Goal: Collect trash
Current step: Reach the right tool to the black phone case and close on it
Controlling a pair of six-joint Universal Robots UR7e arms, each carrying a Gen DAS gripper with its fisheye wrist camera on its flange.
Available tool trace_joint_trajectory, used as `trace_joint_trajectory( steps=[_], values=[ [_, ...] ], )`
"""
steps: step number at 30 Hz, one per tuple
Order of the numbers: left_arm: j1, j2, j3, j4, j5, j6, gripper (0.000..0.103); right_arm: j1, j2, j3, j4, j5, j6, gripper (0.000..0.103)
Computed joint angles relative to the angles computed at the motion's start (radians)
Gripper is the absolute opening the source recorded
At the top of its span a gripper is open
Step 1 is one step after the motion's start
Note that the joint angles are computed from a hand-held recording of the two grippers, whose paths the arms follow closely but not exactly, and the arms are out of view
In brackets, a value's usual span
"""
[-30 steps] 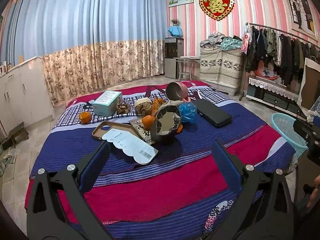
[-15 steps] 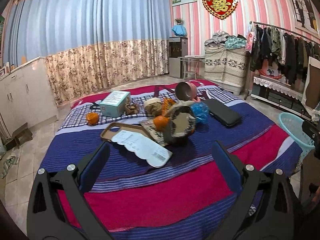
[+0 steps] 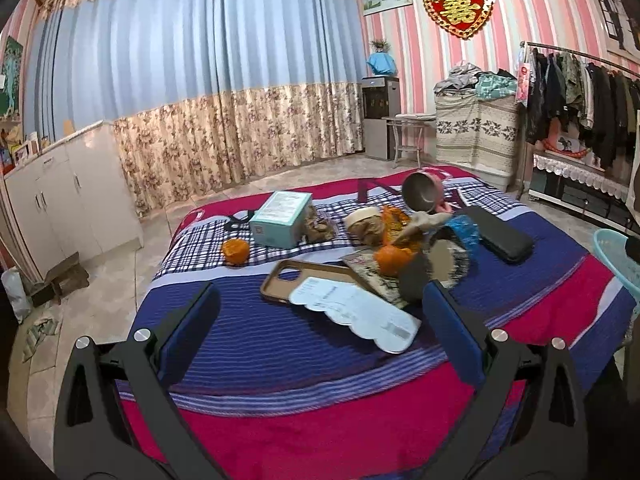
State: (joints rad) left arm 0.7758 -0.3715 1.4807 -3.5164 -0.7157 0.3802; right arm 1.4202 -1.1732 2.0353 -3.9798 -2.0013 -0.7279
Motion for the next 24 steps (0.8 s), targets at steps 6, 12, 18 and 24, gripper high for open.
trace_joint_trajectory(
  steps=[6, 12, 18, 24],
  values=[
    [0.059, -0.025, -0.036, 0.074, -0.006, -0.025, 0.098, 0.058, 0.098, -0.112, 0.116, -0.07, -0.001, 0.099],
    [0.095, -0.029, -0.055, 0.03, 0.025, 0.048, 0.098, 0.105, 0.195, -0.224, 0.248, -0.082, 0.009, 0.099],
    [0.117, -0.04, -0.052, 0.036, 0.006, 0.023, 0.098, 0.148, 0.324, -0.419, 0.403, -0.131, 0.05, 0.099],
    [0.128, -0.035, -0.063, 0.072, 0.002, 0.003, 0.098, 0.128, 0.38, -0.515, 0.496, -0.198, 0.066, 0.099]
  ],
)
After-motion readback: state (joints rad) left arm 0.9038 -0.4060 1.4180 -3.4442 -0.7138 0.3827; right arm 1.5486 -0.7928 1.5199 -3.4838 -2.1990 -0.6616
